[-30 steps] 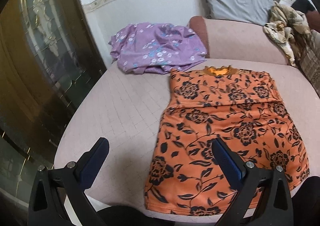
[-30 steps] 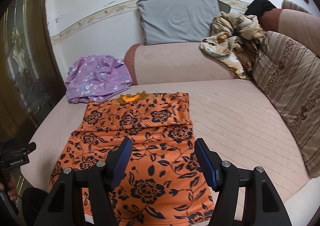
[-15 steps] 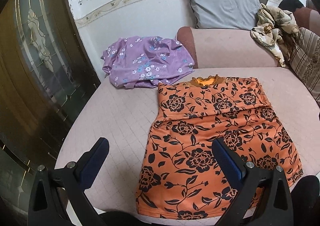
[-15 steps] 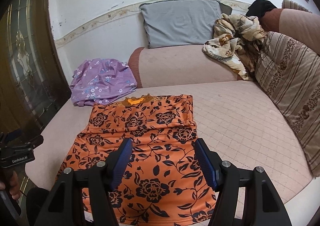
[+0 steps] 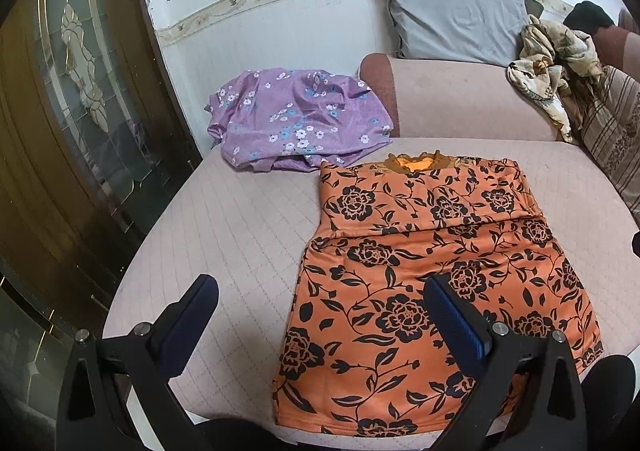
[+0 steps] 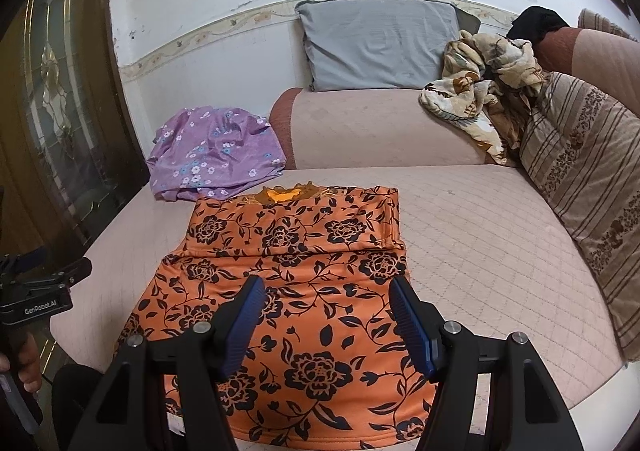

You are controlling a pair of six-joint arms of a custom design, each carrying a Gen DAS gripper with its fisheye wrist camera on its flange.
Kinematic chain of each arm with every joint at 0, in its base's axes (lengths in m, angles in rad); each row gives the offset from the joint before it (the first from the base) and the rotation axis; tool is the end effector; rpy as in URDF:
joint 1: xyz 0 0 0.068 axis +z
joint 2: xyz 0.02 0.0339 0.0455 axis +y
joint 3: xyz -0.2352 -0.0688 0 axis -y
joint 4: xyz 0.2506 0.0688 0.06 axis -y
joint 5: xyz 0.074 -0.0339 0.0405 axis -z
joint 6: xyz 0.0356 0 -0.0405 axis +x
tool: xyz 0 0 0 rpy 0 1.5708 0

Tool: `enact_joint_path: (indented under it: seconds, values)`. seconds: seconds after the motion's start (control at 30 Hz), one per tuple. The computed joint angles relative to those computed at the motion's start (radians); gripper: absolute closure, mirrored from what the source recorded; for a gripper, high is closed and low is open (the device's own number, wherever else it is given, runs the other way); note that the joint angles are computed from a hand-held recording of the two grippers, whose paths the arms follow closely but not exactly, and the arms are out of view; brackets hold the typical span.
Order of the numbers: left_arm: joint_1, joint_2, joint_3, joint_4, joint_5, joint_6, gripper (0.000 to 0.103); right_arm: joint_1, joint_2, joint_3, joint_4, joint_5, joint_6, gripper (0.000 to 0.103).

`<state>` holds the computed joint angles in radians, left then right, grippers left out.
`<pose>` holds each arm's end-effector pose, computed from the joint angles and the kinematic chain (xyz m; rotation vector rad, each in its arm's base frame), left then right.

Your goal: Fold small clothes

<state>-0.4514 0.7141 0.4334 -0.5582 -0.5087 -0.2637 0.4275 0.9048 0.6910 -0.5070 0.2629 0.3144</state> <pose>0.1605 -0.0585 0.1776 -0.0125 2.2905 0.2494 0.1983 0.0802 0.2324 0.0073 2.2634 0.0923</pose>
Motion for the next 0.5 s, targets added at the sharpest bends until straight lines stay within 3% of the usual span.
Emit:
enact_joint_path:
  seconds: [0.5]
  values:
    - [-0.006,0.021,-0.008,0.006,-0.002,-0.01,0.001,0.017,0.02,-0.009,0.016,-0.006,0.008,0.035]
